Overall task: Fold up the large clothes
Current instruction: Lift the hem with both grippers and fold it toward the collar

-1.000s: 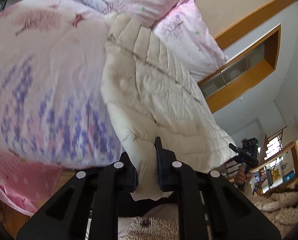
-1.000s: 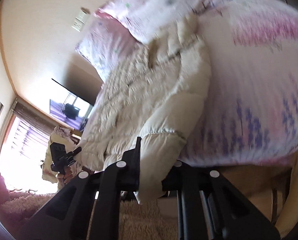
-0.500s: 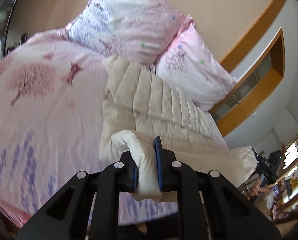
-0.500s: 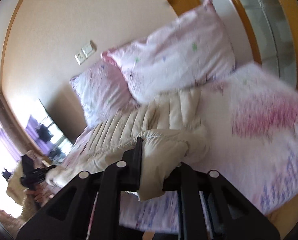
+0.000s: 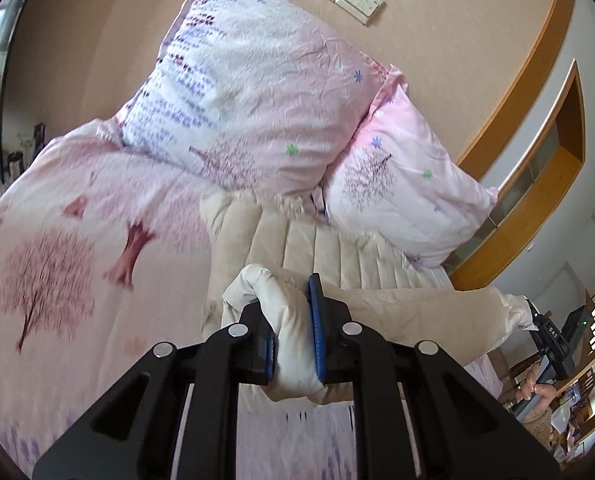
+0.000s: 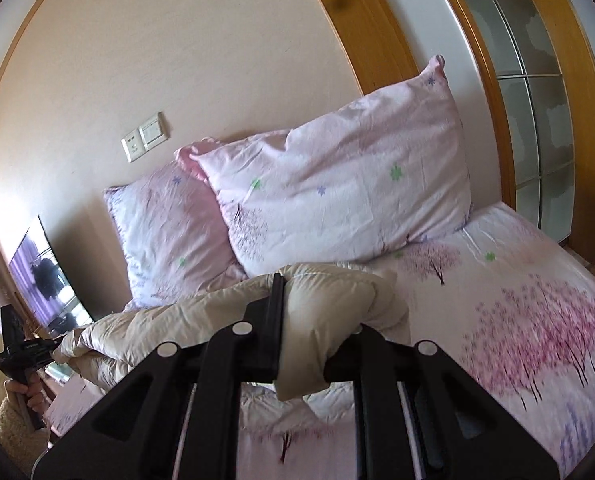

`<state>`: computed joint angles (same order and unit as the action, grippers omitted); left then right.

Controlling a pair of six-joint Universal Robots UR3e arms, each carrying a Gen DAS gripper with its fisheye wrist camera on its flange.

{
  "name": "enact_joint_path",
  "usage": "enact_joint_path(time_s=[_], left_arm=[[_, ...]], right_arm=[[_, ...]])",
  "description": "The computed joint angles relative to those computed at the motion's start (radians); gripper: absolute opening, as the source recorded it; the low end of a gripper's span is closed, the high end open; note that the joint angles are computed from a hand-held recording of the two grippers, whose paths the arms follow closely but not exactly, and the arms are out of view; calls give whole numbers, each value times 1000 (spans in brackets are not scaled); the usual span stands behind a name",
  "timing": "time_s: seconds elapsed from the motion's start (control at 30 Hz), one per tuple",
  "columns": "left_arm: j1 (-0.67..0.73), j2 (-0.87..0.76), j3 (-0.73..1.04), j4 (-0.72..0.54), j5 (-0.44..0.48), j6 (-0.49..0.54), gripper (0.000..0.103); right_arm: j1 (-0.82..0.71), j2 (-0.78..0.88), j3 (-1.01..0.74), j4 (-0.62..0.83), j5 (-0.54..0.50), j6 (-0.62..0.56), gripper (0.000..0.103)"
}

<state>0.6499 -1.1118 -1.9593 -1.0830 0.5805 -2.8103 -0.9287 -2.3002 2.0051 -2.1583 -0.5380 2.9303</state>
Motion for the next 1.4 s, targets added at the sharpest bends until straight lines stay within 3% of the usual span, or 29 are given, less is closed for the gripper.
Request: enact_joint_path(time_s=[0.13, 0.2, 0.3, 0.37, 0.5, 0.7, 0.77, 0.83, 0.9, 0.93, 1.07, 1.2, 1.4], left_arm=[[-128, -239, 129, 299, 79, -205, 12], [-178, -347, 208, 389, 118, -277, 12], [-255, -521, 354, 463, 187, -363, 12], [-289, -620, 440, 453, 211, -398, 12], [-342, -815, 615, 384, 245, -461, 12], [-343, -978, 735, 364, 185, -579, 12], [-343, -1004, 759, 362, 169, -603, 16], [-340, -1037, 796, 351, 139, -627, 23], [-329, -1071, 821, 366, 89, -673, 41], [-324, -1083, 828, 382, 74, -698, 44], [-314, -1100, 842, 432, 54, -755, 52], [-275, -1051, 753, 514, 30, -763, 59], [-266, -975, 707, 361, 111, -602, 61]], right_arm=[[243, 298, -67, -479, -222, 271, 13], [347, 437, -139, -597, -340, 333, 13], [461, 605, -251, -648, -482, 360, 13], [526, 737, -356, -617, -572, 383, 13], [577, 957, -562, -448, -643, 446, 13], [573, 1147, -753, -303, -607, 548, 17], [568, 1188, -802, -276, -579, 568, 27], [562, 1224, -847, -260, -544, 595, 59], [547, 1264, -888, -275, -483, 638, 71], [540, 1281, -904, -287, -455, 656, 73], [519, 1293, -926, -312, -420, 681, 73], [495, 1205, -828, -325, -459, 601, 73], [500, 1168, -861, -146, -564, 447, 73]])
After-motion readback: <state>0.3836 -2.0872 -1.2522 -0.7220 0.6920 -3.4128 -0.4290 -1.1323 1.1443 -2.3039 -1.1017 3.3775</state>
